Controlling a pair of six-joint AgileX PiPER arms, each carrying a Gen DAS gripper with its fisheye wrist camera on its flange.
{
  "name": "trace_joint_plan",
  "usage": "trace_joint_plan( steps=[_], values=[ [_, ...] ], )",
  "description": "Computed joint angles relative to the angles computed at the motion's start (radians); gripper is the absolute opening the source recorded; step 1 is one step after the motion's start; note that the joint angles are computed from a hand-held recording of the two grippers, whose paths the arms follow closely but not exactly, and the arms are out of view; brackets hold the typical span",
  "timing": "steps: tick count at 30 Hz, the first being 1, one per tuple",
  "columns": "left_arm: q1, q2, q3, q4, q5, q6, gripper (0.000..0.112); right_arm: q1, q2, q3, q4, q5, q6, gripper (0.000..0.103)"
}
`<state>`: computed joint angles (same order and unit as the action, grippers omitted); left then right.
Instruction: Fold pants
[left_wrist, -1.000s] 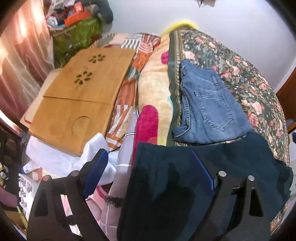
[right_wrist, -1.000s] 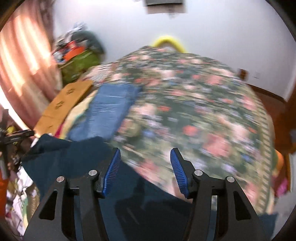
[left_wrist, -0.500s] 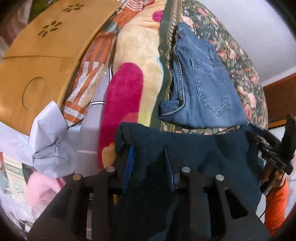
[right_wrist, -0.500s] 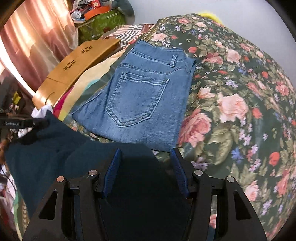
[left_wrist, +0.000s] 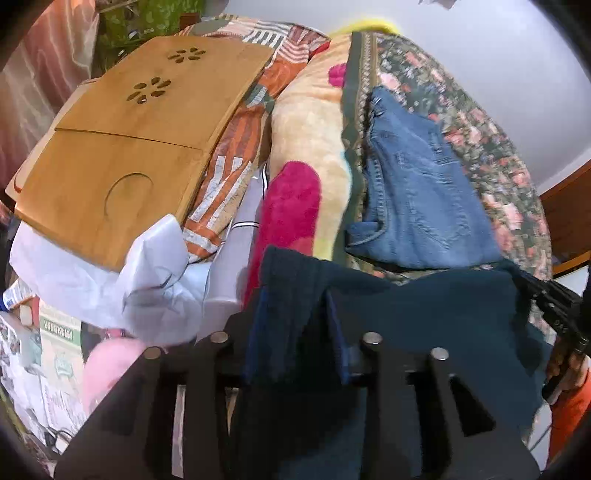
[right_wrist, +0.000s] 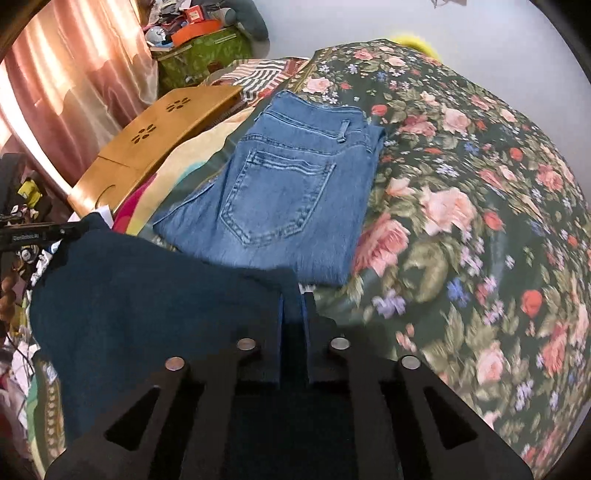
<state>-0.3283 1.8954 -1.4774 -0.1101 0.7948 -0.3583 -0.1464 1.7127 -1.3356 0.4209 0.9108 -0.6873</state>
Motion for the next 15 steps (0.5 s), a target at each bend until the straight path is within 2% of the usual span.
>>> trace_joint_plan(
  steps=[1,2,3,5,7,13,15],
  values=[
    [-0.002,-0.042,0.038,0.008,-0.013,0.002,0.045,-0.023,-0.022,0.008,0.012,0.014,-0.013,0.026],
    [-0.01,-0.091,0.082,0.042,-0.028,-0.018,0.056,-0.05,-0.045,0.022,0.031,0.021,-0.034,0.035],
    [-0.019,-0.131,0.119,0.075,-0.041,-0.044,0.063,-0.074,-0.066,0.035,0.045,0.023,-0.052,0.04],
    [-0.022,-0.209,0.2,0.094,-0.064,-0.068,0.067,-0.126,-0.107,0.053,0.059,0.047,-0.087,0.041],
    [-0.022,-0.246,0.251,0.088,-0.052,-0.079,0.068,-0.172,-0.137,0.065,0.053,0.069,-0.104,0.041],
    [-0.068,-0.266,0.369,0.04,-0.067,-0.095,0.069,-0.347,-0.222,0.096,0.084,0.172,-0.202,0.041],
    [-0.089,-0.233,0.384,0.034,-0.077,-0.121,0.073,-0.408,-0.247,0.117,0.094,0.185,-0.251,0.045]
  ],
)
